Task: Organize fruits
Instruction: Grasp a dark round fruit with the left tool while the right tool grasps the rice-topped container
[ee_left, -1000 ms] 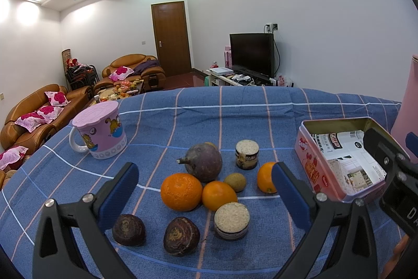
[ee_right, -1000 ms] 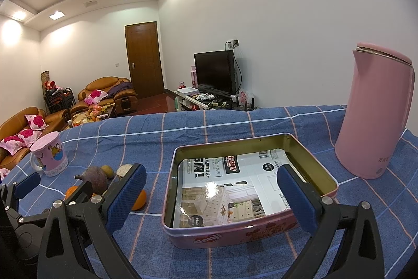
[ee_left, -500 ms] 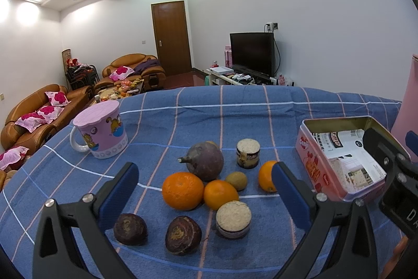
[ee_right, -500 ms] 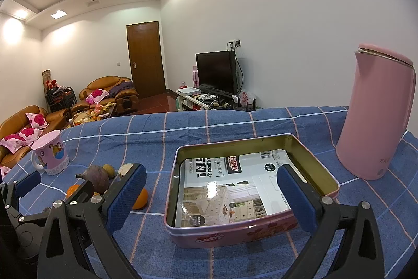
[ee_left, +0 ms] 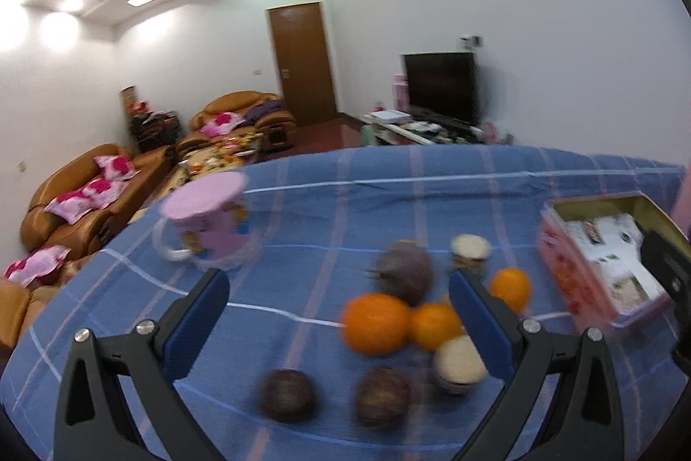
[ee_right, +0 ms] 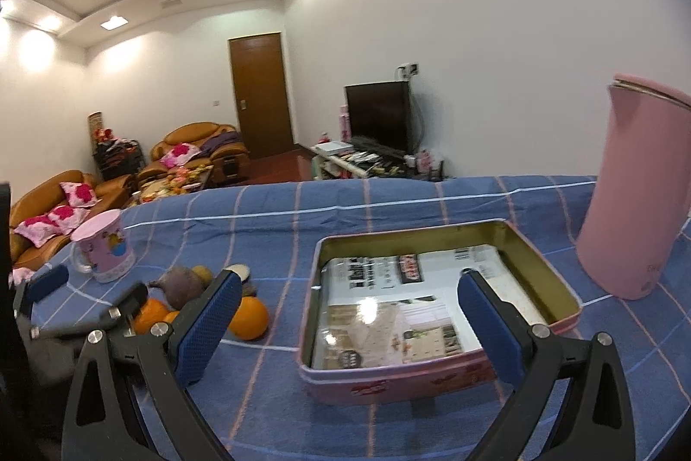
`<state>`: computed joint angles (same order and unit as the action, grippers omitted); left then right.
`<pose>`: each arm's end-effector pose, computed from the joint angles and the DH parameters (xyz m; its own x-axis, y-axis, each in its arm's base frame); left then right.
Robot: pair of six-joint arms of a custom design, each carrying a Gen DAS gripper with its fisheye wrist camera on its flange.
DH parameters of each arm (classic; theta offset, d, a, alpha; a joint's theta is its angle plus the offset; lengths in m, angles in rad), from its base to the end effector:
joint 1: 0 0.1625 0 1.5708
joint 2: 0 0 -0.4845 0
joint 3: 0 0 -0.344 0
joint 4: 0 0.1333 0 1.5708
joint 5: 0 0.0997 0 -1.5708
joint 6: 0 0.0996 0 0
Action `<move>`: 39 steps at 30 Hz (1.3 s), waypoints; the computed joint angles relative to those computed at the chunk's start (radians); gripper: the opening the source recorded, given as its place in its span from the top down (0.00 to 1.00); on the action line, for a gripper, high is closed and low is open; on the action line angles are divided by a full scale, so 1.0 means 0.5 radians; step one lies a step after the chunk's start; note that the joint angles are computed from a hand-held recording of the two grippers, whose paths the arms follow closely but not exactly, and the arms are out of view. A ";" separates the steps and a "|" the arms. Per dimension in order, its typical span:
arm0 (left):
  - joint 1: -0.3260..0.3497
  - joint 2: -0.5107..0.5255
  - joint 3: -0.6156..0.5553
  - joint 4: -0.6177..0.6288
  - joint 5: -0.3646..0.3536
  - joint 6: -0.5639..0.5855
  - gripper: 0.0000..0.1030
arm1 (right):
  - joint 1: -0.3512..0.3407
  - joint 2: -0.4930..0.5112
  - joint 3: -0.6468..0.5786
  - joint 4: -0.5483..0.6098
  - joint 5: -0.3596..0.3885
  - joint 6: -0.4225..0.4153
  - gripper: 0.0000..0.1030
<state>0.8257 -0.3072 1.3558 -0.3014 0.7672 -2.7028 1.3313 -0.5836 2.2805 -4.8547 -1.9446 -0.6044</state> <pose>-0.2672 -0.5920 -0.1093 -0.5902 0.2869 -0.7545 0.7860 0.4171 -0.4563 -0.0131 -0.4622 0.1894 -0.6707 0.4825 0.5633 -0.4679 0.3141 -0.8261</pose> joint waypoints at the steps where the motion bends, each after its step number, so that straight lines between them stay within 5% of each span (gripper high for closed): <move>1: 0.027 -0.027 0.003 0.028 0.009 -0.014 0.00 | 0.000 -0.002 0.009 0.029 0.023 -0.006 0.03; 5: 0.101 -0.070 -0.018 0.157 -0.039 -0.064 0.00 | -0.003 -0.020 0.044 0.204 0.122 -0.023 0.16; 12: 0.187 -0.001 -0.227 0.565 -0.126 -0.147 0.00 | 0.032 -0.071 -0.001 0.857 0.196 0.034 0.28; 14: 0.197 0.019 -0.276 0.652 -0.139 -0.195 0.00 | 0.063 -0.070 -0.060 1.014 0.152 0.033 0.37; 20: 0.222 -0.047 -0.190 0.733 0.152 -0.177 0.00 | 0.127 -0.047 -0.237 1.390 0.016 0.052 0.38; 24: 0.197 0.037 -0.284 0.844 0.117 -0.140 0.01 | 0.152 -0.044 -0.352 1.626 -0.114 0.148 0.39; 29: 0.188 0.099 -0.378 0.963 0.114 -0.138 0.10 | 0.121 -0.075 -0.352 1.762 -0.051 0.207 0.60; 36: 0.249 0.190 -0.616 1.370 0.238 -0.349 0.32 | 0.080 -0.116 -0.275 1.760 0.077 0.249 0.62; 39: 0.277 0.199 -0.662 1.449 0.302 -0.421 0.49 | 0.047 -0.143 -0.220 1.718 0.154 0.283 0.62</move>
